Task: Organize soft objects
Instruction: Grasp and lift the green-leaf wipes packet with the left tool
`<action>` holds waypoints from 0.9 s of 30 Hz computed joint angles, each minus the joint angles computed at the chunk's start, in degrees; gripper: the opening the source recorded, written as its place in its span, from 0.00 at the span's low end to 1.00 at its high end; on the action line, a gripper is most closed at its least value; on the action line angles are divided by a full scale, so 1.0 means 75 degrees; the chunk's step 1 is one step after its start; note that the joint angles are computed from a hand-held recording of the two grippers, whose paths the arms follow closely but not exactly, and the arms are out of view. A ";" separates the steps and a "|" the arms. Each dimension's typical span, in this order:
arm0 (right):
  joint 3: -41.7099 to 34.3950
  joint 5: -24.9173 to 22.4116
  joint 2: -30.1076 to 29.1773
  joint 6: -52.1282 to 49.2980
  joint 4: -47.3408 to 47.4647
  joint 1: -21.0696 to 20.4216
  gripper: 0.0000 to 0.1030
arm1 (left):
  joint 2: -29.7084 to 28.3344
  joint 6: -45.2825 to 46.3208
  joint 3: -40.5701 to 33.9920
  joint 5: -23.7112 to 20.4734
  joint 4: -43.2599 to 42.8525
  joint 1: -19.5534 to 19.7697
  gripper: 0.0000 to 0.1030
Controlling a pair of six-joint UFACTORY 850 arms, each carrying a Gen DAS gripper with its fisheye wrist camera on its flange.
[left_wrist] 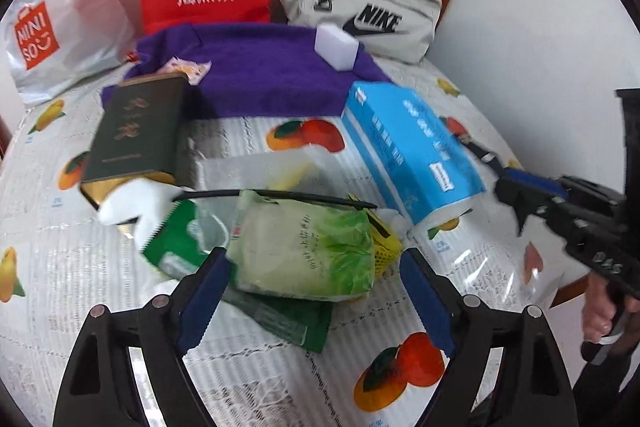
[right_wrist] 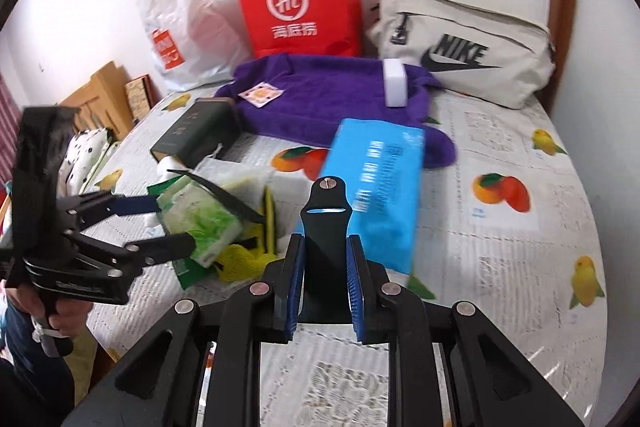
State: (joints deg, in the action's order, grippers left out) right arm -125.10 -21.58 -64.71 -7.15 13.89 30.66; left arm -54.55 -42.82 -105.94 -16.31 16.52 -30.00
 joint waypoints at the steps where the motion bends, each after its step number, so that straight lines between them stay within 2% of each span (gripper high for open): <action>1: 0.0033 0.0009 0.0017 -0.0003 0.0008 -0.0016 0.20 | -0.0139 0.0084 -0.0198 -0.0197 -0.0022 -0.0020 0.83; 9: -0.0032 -0.0011 -0.0072 0.0028 0.0059 -0.0067 0.20 | -0.1001 -0.0764 -0.1439 -0.1615 0.1191 -0.0188 0.83; 10: -0.0071 -0.0036 -0.0095 0.0026 0.0065 -0.0067 0.20 | -0.1001 -0.0790 -0.1441 -0.1598 0.1212 -0.0186 0.81; 11: -0.0109 -0.0059 -0.0113 0.0061 0.0027 -0.0066 0.20 | -0.0968 -0.0741 -0.1395 -0.1515 0.1157 -0.0177 0.70; 13: -0.0097 -0.0049 -0.0098 0.0118 -0.0019 -0.0071 0.20 | -0.0884 -0.0293 -0.1314 -0.1366 0.0721 -0.0148 0.70; 16: -0.0104 -0.0040 -0.0076 0.0024 0.0114 -0.0085 0.20 | -0.0707 -0.0558 -0.1172 -0.1425 0.1158 -0.0194 0.69; 21: -0.0367 -0.0163 -0.0138 -0.0154 0.0294 -0.0086 0.20 | -0.0294 -0.0623 -0.0844 -0.1329 0.1266 -0.0176 0.69; 27: -0.1170 -0.0590 -0.0435 -0.0256 0.0281 -0.0080 0.20 | 0.0137 -0.0748 -0.0572 -0.1213 0.1254 -0.0045 0.69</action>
State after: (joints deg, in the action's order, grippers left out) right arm -133.87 -26.00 -67.97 -9.07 16.00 30.05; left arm -53.52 -48.43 -110.23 -25.41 25.92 -30.33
